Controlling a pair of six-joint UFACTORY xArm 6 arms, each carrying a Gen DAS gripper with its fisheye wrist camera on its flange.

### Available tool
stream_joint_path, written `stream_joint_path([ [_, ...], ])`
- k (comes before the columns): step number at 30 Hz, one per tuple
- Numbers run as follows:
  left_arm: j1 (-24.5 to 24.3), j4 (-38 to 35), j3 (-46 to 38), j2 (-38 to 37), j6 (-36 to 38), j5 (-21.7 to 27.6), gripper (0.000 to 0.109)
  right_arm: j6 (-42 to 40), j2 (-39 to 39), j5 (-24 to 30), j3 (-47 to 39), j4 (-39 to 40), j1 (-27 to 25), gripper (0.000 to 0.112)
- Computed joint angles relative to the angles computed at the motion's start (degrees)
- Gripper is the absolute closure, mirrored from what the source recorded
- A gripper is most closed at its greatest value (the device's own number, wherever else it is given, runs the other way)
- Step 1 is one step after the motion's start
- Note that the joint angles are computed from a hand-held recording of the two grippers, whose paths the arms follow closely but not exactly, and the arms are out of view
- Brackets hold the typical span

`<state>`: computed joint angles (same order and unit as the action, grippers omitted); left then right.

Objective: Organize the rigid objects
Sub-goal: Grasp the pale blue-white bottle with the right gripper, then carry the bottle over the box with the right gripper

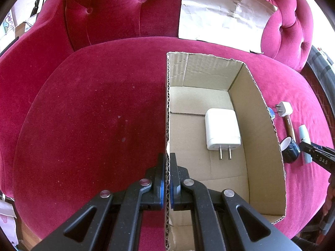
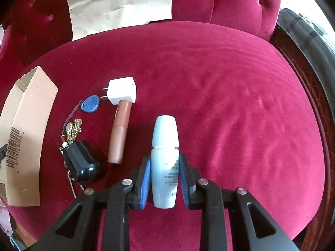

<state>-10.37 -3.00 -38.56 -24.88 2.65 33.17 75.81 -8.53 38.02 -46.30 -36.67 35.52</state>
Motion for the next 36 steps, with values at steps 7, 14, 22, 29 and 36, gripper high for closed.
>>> stream_joint_path([
  [7, -0.1, 0.3, 0.1, -0.1, -0.2, 0.0, 0.106, 1.9, -1.9, 2.5, -0.3, -1.1, 1.1, 0.086],
  [14, -0.2, 0.2, 0.1, -0.3, -0.5, 0.1, 0.106, 3.0, -3.0, 4.2, -1.6, -2.3, 2.5, 0.086],
  [22, -0.3, 0.4, 0.3, -0.3, -0.8, -0.2, 0.106, 4.2, -2.8, 6.0, -4.4, -4.6, 4.3, 0.086],
  [29, -0.4, 0.5, 0.3, -0.1, -0.9, -0.3, 0.106, 5.9, -2.3, 6.6, -6.9, -6.8, 5.7, 0.086],
  [36, -0.4, 0.6, 0.2, -0.1, -1.0, -0.3, 0.106, 6.3, -0.5, 7.1, -10.4, -9.5, 7.6, 0.086],
])
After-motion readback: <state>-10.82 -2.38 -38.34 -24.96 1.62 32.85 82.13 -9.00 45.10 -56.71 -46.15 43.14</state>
